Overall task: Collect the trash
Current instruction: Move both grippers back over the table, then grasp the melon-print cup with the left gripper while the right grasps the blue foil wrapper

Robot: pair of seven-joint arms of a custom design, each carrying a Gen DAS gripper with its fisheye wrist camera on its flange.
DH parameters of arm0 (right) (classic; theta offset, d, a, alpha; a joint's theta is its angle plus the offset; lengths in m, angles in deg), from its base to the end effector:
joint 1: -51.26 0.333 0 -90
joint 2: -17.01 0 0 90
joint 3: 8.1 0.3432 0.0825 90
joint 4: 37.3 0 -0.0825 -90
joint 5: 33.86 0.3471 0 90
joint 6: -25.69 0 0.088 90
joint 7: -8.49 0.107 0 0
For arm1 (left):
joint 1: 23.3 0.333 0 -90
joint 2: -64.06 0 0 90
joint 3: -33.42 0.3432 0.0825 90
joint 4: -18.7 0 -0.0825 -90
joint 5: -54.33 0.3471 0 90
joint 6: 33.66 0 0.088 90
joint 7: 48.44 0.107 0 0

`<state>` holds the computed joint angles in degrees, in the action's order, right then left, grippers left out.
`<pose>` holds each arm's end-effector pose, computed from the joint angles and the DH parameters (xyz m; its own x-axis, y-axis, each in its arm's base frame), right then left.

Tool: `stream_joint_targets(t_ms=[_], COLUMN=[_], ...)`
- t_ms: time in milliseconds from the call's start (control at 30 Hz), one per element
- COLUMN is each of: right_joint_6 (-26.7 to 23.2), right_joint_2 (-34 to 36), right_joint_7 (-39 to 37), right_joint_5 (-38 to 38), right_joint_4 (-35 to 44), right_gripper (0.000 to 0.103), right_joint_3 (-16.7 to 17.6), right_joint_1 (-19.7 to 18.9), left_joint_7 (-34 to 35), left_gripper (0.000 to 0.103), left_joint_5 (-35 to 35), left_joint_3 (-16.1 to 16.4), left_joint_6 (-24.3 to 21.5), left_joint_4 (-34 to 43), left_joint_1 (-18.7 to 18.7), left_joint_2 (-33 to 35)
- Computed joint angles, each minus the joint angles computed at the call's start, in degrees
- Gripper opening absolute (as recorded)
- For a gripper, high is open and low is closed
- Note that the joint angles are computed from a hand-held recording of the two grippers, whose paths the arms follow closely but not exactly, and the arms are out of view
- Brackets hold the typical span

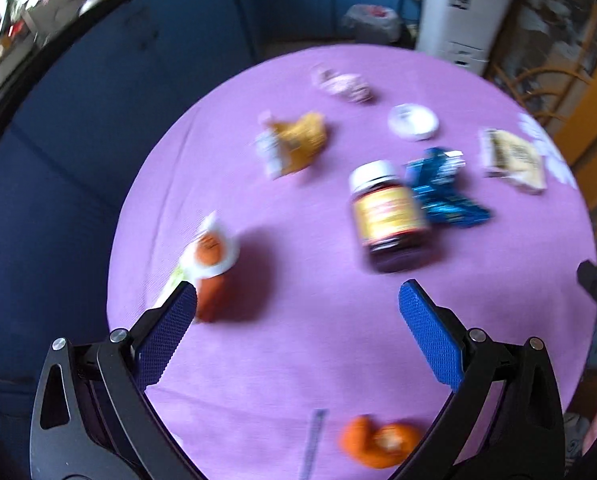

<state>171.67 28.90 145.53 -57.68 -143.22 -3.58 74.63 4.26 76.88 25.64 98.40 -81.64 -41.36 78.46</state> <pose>0.5512 0.2933 0.5096 -0.0313 -0.9970 -0.0708 -0.8432 0.0644 -0.5338 0.5751 -0.2605 0.5011 0.0089 -0.9955 -0.0938 -0.9158 0.0296 -0.4005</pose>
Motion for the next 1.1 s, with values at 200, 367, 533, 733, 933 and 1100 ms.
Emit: stream_joint_targets(t_ms=[200,367,533,733,933,1100], right_joint_6=[-5.4,-5.4,-8.9,-11.9,-14.0,-11.8], right_joint_2=[6.7,10.0,14.3,19.2,21.9,19.7], right_joint_7=[-4.1,-9.3,-10.3,-13.9,-18.1,-17.7], right_joint_5=[3.5,8.8,4.8,6.1,8.9,7.6], right_joint_4=[9.4,13.6,20.3,27.7,31.2,27.8], right_gripper=[0.095,0.095,0.095,0.071,0.025,0.012], right_joint_3=[0.5,2.2,0.4,0.4,0.8,0.1], right_joint_1=[0.4,1.0,4.9,5.9,6.6,7.9], left_joint_7=[-0.1,1.6,3.7,5.0,4.2,4.9], left_gripper=[0.099,0.099,0.099,0.096,0.079,0.053], left_joint_5=[-2.2,-5.1,-8.8,-9.4,-7.5,-9.2], left_joint_3=[1.3,1.4,1.4,2.0,2.5,1.7], left_joint_6=[1.9,2.9,5.2,7.3,8.6,9.8], left_joint_4=[-3.9,-4.2,-4.8,-5.6,-7.2,-8.6], left_joint_1=[3.1,4.8,6.2,6.3,6.3,7.3], left_joint_2=[-0.6,0.3,1.0,0.6,-0.6,-2.4])
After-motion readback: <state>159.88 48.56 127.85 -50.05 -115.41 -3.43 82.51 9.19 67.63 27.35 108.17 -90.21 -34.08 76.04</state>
